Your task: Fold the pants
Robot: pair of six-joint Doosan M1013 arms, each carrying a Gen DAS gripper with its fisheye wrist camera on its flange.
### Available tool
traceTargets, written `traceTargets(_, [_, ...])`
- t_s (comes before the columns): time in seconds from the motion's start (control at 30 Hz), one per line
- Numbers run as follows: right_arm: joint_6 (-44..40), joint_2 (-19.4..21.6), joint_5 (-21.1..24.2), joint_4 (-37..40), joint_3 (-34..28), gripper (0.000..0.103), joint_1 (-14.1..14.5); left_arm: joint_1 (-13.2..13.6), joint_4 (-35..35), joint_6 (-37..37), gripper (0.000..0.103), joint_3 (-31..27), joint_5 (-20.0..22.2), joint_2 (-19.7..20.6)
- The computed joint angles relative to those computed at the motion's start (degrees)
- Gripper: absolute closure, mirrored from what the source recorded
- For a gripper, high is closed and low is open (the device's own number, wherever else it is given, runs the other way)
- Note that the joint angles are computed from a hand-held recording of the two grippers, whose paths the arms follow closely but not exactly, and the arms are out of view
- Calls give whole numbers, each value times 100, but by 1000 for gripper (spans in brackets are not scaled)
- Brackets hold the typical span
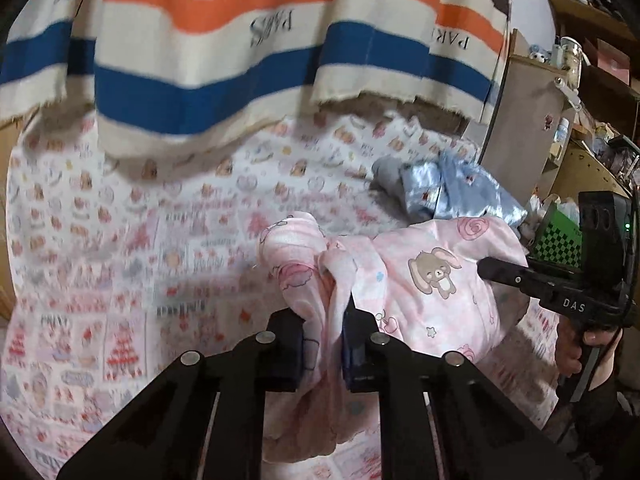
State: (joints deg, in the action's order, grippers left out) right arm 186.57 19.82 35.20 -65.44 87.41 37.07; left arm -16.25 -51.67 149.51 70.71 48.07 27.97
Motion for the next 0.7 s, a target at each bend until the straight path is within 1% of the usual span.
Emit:
traceTargets(0.03, [18,-25,77,-69,0,90,9,-25,-26,30,90,-37,-32,-6])
traceTargets(0.17, [-95,-129,637,-374,-73,90,68,-153,-151,137,90,-222,-86,4])
traceTargets(0.23, [-103,-204,856,-488,-79,90,57,-236,-186,56,90,-417,-5,70])
traceTargets(0.33, [-33,-365,1118,-637,-35,90,-18,-375,-341,16,90,-722,80,184])
traceTargets(0.4, [-108,-455,1400,-662,-49,90,-83,-489,-480,64,90,-921,66,267])
traceTargets(0.5, [-136,-626,1695,-710,0,90,-204,-692,-593,-103,90,-1308,134,449])
traceTargets(0.6, [-204,-793,2033,-825,47,90,-334,-893,-576,-292,90,-1613,162,599])
traceTargets(0.7, [-216,-903,2251,-890,89,90,-480,-1107,-378,-605,90,-1997,167,797])
